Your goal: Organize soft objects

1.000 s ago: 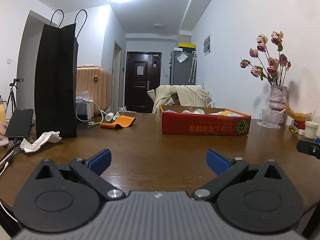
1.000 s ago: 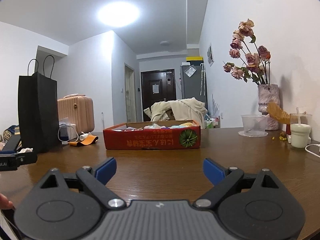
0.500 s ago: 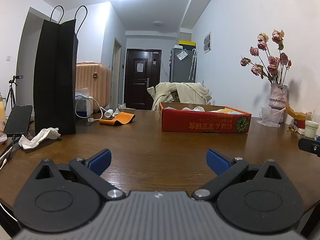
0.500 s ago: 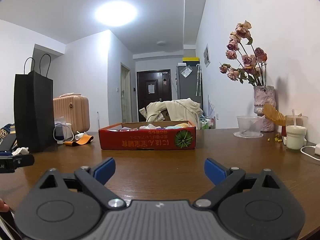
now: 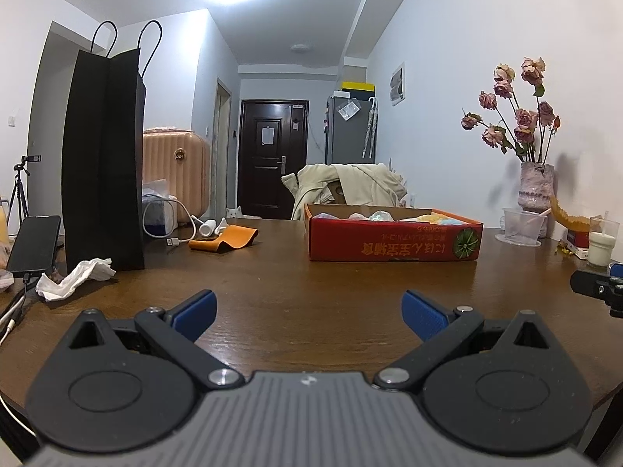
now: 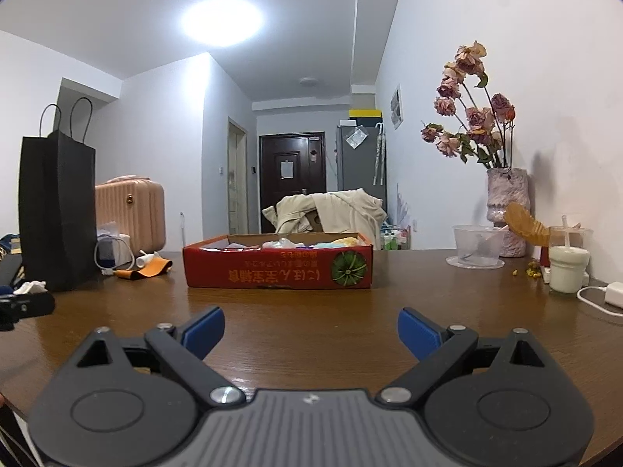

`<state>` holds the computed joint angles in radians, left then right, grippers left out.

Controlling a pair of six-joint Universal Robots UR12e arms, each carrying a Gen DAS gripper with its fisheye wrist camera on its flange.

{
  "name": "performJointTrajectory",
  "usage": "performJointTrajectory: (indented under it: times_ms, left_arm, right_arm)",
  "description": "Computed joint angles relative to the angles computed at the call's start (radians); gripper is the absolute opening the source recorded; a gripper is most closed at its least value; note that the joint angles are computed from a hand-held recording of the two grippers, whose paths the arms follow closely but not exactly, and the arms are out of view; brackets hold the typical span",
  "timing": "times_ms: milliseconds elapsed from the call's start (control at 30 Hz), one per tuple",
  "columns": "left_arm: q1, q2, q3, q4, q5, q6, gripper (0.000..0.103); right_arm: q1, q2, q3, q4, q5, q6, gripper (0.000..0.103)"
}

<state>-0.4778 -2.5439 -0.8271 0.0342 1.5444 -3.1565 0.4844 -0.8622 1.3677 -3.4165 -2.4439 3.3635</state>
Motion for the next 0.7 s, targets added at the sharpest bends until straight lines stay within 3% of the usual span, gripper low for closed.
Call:
performJointTrajectory:
  times_ms: [300, 467, 700]
  left_arm:
    - [-0.001, 0.004, 0.001, 0.003, 0.023, -0.004, 0.103]
    - [-0.003, 0.013, -0.004, 0.005, 0.033, -0.004, 0.103]
    - [-0.008, 0.038, -0.027, 0.079, 0.02, 0.015, 0.103]
  right_arm:
    - [0.0, 0.004, -0.007, -0.001, -0.016, -0.004, 0.096]
    - [-0.001, 0.002, -0.003, -0.056, 0.016, -0.026, 0.096]
    - [0.005, -0.009, -0.02, -0.121, 0.035, -0.063, 0.096]
